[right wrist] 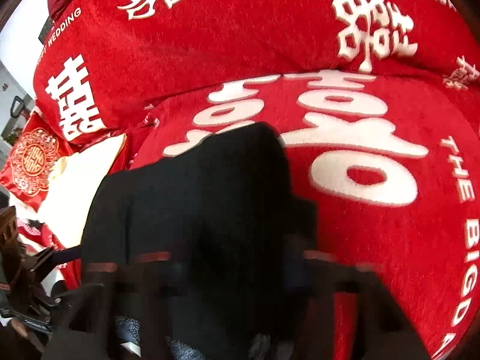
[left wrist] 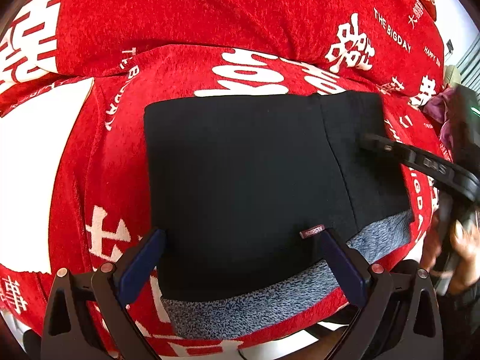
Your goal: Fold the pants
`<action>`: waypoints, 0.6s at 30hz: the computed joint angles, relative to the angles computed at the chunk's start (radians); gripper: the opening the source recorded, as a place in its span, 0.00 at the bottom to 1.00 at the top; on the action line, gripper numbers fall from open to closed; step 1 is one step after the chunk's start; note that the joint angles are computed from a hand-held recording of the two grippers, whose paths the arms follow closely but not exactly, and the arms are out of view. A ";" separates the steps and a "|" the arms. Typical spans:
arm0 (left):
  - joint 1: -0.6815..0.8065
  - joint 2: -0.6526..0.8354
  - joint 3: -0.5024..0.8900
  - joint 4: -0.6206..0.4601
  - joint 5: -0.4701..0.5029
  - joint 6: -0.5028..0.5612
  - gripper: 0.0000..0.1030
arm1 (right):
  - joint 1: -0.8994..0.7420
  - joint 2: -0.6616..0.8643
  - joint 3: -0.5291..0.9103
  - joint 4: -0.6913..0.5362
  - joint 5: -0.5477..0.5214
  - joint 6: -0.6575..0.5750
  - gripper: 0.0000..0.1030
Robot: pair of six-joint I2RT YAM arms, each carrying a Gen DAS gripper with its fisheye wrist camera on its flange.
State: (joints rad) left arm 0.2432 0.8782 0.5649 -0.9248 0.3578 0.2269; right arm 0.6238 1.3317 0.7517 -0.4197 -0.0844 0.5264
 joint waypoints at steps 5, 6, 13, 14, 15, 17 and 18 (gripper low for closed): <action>-0.010 0.036 -0.002 0.034 0.007 0.001 1.00 | 0.094 -0.154 -0.090 -0.005 0.096 0.137 0.20; -0.040 0.049 -0.011 0.060 -0.015 -0.015 1.00 | 0.074 -0.110 -0.102 0.016 0.080 0.153 0.20; -0.009 0.003 0.032 -0.008 0.018 -0.015 1.00 | 0.037 -0.155 -0.053 -0.069 0.120 0.205 0.55; -0.020 -0.004 0.031 -0.004 0.009 -0.030 1.00 | 0.068 -0.180 -0.029 -0.093 0.183 0.184 0.57; -0.039 -0.009 0.027 0.002 0.000 -0.047 1.00 | 0.102 -0.198 0.000 -0.107 0.241 0.154 0.64; -0.108 -0.012 0.010 0.030 -0.048 -0.094 1.00 | 0.152 -0.202 0.042 -0.070 0.268 0.077 0.80; -0.145 -0.018 -0.002 0.049 -0.090 -0.119 1.00 | 0.159 -0.187 0.056 -0.042 0.239 0.041 0.82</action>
State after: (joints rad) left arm 0.0982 0.8605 0.5631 -0.8763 0.2677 0.1075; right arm 0.7823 1.1452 0.8077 -0.4617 0.1545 0.5678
